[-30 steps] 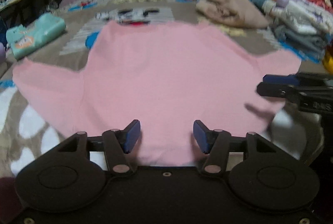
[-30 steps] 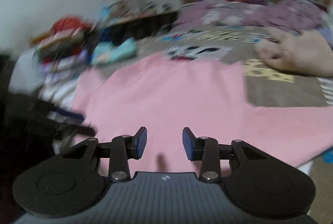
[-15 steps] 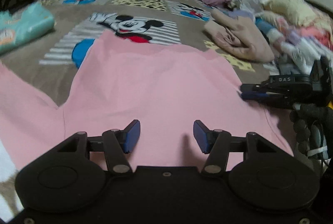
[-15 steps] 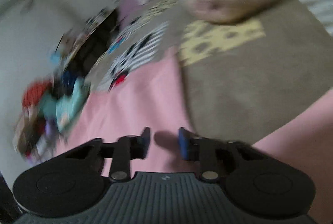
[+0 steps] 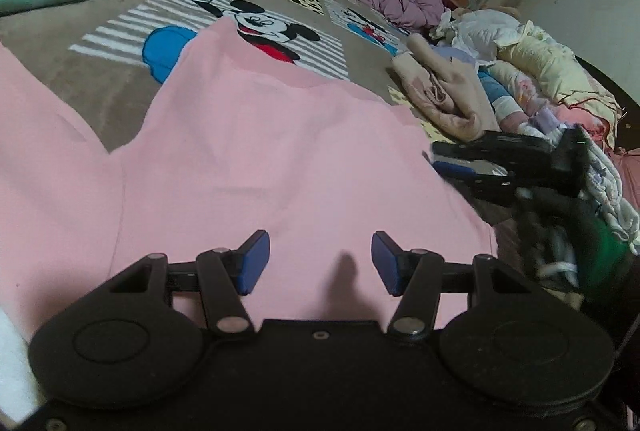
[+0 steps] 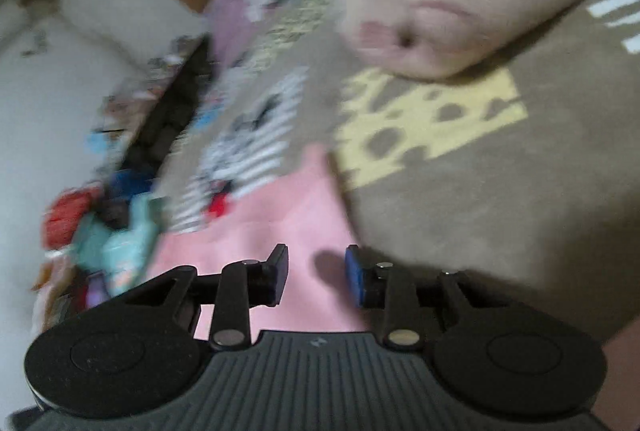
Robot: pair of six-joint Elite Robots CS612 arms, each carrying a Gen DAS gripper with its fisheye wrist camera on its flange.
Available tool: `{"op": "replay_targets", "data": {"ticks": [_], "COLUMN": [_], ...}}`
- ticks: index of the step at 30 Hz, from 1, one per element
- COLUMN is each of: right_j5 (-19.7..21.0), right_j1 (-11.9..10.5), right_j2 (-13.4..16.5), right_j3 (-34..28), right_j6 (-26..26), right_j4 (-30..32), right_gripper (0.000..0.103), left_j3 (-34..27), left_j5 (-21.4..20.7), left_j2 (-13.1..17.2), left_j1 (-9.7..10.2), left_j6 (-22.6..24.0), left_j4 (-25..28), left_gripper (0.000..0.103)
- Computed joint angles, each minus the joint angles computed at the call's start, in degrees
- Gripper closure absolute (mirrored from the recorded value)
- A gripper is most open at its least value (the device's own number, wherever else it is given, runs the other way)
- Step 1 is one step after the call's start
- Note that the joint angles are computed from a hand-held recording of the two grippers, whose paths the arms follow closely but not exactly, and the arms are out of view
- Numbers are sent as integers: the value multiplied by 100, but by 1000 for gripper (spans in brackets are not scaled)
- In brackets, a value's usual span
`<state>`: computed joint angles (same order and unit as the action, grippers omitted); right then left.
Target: Fold clothes
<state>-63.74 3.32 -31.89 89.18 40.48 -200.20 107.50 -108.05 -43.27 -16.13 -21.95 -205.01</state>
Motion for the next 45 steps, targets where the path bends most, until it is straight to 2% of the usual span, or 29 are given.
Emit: {"op": "replay_targets", "data": {"ticks": [2, 3, 5, 9, 13, 15, 18, 20, 23, 24, 25, 28, 30, 35, 37, 40, 41, 45], "right_j5": [-101, -168, -262, -117, 45, -82, -471, -652, -864, -1010, -1166, -1028, -946, -756, -838, -988, -1081, -1189], "right_j1": [-45, -51, -50, -39, 38, 73, 88, 107, 157, 180, 203, 170, 165, 176, 194, 216, 240, 407], "right_j2": [59, 45, -5, 31, 156, 263, 322, 314, 206, 157, 113, 67, 47, 38, 24, -59, -110, -296], "right_j3": [-74, -79, -68, -209, -570, -771, -876, -915, -812, -756, -705, -599, -534, -536, -522, -368, -278, 45], "right_j6": [434, 436, 312, 169, -108, 10, 608, 529, 105, -62, -184, -301, -554, -806, -722, -735, -838, -1382], "right_j4": [-67, -50, -41, -267, 183, 420, 435, 514, 412, 420, 439, 525, 496, 609, 611, 341, 195, -299], "right_gripper": [80, 79, 76, 75, 74, 76, 76, 76, 65, 48, 37, 37, 39, 54, 60, 60, 60, 60], "left_j3": [-11, -16, -23, -28, -26, -24, -26, -31, -26, -24, -26, -100, -271, -896, -989, -761, -643, -130], "left_j5": [-121, -175, -267, -350, -404, -430, -434, -423, -418, -388, -367, -258, -138, 164, 258, 393, 513, 1069], "left_j2": [15, 23, 34, 36, 31, 28, 33, 38, 49, 52, 48, 19, 16, 143, 174, 94, 26, -332], "left_j1": [42, 62, 94, 116, 109, 101, 90, 90, 112, 120, 135, 219, 301, 513, 620, 798, 834, 884], "left_j6": [-83, -125, -192, -220, -136, -77, -18, -33, -131, -196, -287, -487, -590, -628, -887, -1272, -1267, -699], "left_j4": [-24, -34, -50, -75, -31, -12, 7, -3, -120, -199, -299, -619, -621, 101, 124, -246, -332, -682], "left_gripper": [47, 47, 47, 47, 47, 46, 46, 46, 46, 46, 46, 46, 46, 46, 46, 46, 46, 46]}}
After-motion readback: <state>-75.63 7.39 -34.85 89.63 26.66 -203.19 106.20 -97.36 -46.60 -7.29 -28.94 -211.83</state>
